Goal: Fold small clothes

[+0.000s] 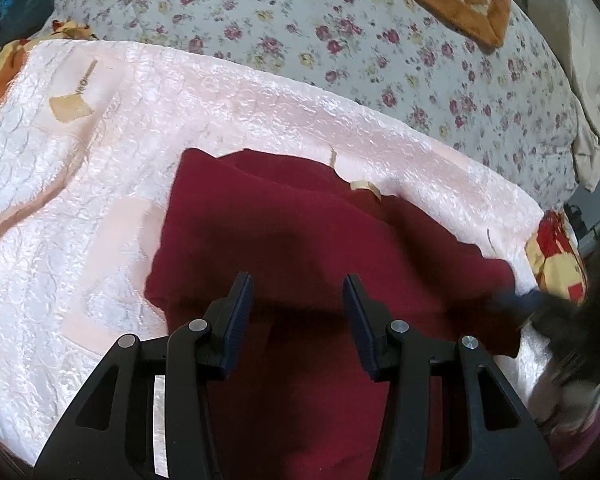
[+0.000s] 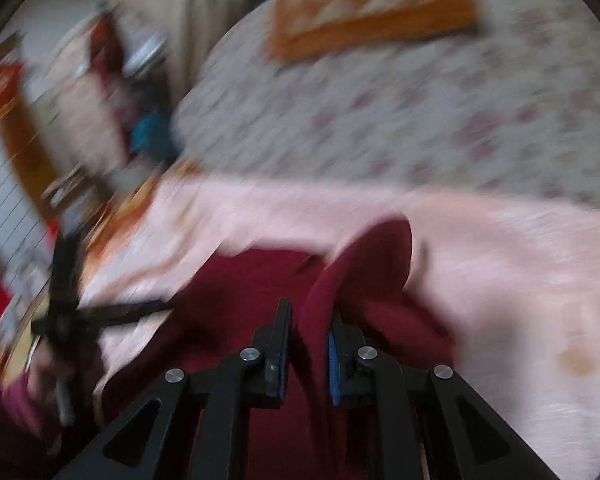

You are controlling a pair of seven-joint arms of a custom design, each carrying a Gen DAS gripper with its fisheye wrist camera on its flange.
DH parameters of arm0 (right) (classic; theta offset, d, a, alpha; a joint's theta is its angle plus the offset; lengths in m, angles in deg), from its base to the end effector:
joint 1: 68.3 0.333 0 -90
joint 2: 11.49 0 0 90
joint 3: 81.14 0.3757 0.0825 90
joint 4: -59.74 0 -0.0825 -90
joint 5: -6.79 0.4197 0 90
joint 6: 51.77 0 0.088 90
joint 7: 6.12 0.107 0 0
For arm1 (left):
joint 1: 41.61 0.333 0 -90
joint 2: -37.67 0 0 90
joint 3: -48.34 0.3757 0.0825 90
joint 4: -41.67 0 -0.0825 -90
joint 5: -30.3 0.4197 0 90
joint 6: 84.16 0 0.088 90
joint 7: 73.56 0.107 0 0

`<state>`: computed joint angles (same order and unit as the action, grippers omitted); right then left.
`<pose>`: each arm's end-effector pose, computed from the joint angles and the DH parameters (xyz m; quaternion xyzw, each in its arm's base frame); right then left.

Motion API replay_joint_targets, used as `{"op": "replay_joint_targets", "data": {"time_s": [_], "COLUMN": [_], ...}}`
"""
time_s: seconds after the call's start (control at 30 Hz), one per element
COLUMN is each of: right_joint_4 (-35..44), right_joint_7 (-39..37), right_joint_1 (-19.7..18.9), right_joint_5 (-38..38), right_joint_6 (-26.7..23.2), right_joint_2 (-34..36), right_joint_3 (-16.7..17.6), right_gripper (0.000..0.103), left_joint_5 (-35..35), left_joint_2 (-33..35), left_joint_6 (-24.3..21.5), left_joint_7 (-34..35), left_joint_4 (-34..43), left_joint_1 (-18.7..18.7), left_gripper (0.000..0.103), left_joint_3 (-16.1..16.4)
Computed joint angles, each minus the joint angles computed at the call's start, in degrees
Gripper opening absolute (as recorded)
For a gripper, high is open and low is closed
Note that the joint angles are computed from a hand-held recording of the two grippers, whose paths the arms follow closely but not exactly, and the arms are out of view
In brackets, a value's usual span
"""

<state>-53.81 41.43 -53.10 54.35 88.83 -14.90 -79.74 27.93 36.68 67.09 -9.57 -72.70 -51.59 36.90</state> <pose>0.5869 0.1753 0.5982 -0.7889 0.4605 -0.0296 0.4058 0.5858 -0.2296 0.5886 -0.7041 0.6316 -0.3071 0.1050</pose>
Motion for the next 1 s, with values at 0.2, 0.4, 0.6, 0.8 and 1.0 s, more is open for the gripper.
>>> {"op": "replay_joint_targets", "data": {"time_s": [0.2,0.4,0.6,0.8,1.0], "right_joint_4": [-4.1,-8.7,-10.5,-12.5,-13.5], "right_joint_7": [3.3,1.0,1.9,3.4,5.2], "right_joint_1": [0.9,1.9,2.8,3.0,2.6], "right_joint_5": [-11.2,-5.5,-4.9,-4.2,-3.9], "right_joint_6": [-1.2,1.0,3.1,4.0,6.1], "right_joint_2": [-0.3,-6.3,-8.7,-10.8,-11.8], "right_joint_3": [1.4,-0.8,-2.9,-4.8,-6.1], "right_gripper": [0.014,0.043,0.043,0.043,0.043], "left_joint_5": [-1.8,0.5,1.1,-3.2,-3.6], "left_joint_2": [3.4,9.1,16.3,23.0,19.4], "left_joint_6": [-1.8,-3.3,-5.7,-10.1,-2.9], "left_joint_7": [4.1,3.6,2.6,4.6,2.6], "left_joint_4": [4.0,10.0,18.1,25.8,22.2], "left_joint_1": [-0.9,-2.8,-4.8,-5.9,-6.2], "left_gripper": [0.057,0.057,0.057,0.043,0.008], "left_joint_3": [-0.2,0.2,0.8,0.4,1.5]}}
